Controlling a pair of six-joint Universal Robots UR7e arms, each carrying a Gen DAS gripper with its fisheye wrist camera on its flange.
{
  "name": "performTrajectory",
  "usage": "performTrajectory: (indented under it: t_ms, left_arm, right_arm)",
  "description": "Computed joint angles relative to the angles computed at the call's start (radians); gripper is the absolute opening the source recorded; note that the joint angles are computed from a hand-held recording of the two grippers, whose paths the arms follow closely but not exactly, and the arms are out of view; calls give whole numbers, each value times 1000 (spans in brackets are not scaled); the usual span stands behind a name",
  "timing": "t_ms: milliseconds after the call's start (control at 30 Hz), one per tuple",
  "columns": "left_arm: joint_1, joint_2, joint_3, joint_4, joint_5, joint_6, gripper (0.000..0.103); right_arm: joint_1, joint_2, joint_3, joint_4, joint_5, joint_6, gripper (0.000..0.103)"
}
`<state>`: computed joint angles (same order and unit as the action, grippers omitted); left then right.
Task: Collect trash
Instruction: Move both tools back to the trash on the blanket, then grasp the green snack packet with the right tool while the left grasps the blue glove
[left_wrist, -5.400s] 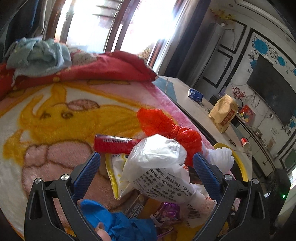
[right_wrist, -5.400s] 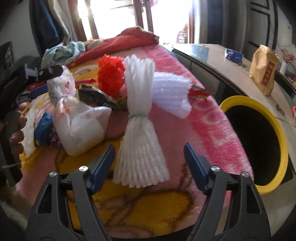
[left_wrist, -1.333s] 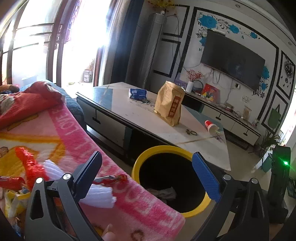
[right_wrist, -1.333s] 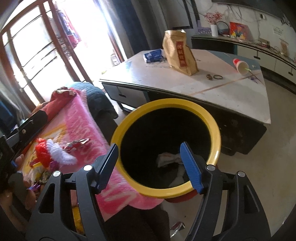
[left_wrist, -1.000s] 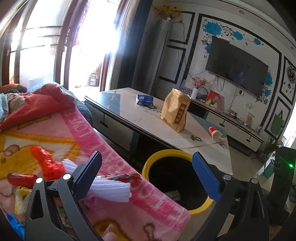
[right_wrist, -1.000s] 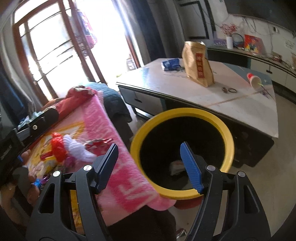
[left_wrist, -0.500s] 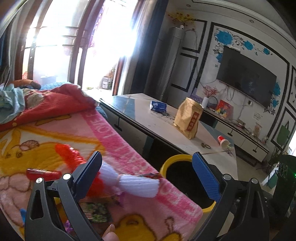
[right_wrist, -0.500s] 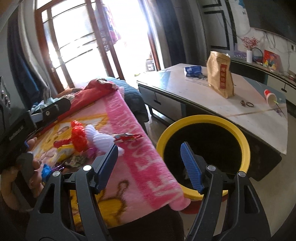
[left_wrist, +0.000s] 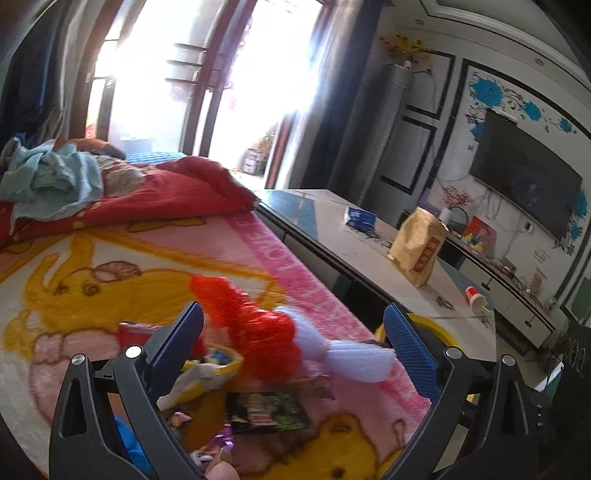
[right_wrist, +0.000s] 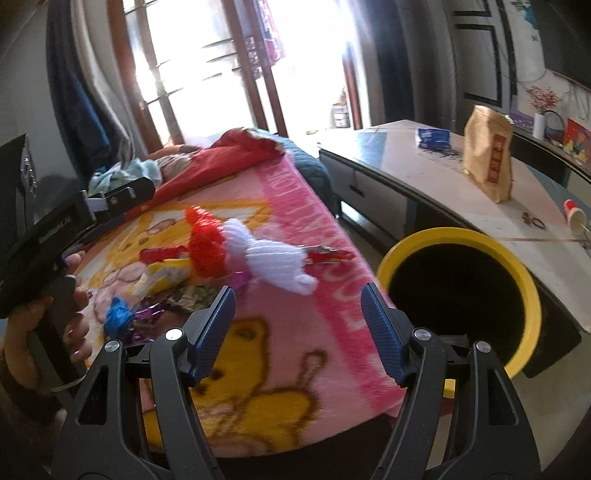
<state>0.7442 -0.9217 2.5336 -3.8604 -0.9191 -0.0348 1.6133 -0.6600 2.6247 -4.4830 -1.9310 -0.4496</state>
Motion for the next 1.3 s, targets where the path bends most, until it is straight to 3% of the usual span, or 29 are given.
performTrajectory:
  t_ms: [200, 467, 633, 1033, 1067, 1133, 1300]
  left_arm:
    - [39, -52, 22, -5, 18, 16, 95]
    - [89, -124, 46, 23, 37, 28, 95]
    - [115, -163, 62, 55, 41, 25, 95]
    - [215, -262, 101, 189, 12, -12, 95]
    - [223, -272, 105, 209, 5, -18, 95]
    - [241, -291, 114, 253, -20, -27, 95]
    - [262, -320, 137, 337, -67, -42, 94]
  right_arm:
    - [55, 23, -52, 95, -28, 6, 62]
    - [125, 99, -136, 173, -65, -83, 62]
    - [148, 137, -195, 237, -91, -166, 51]
    - [163, 197, -313, 366, -167, -292, 43]
    - [162, 204, -321, 372, -179, -301, 41]
    - [159, 215, -336, 399, -205, -310, 19]
    - [142, 204, -322, 400, -158, -291, 9]
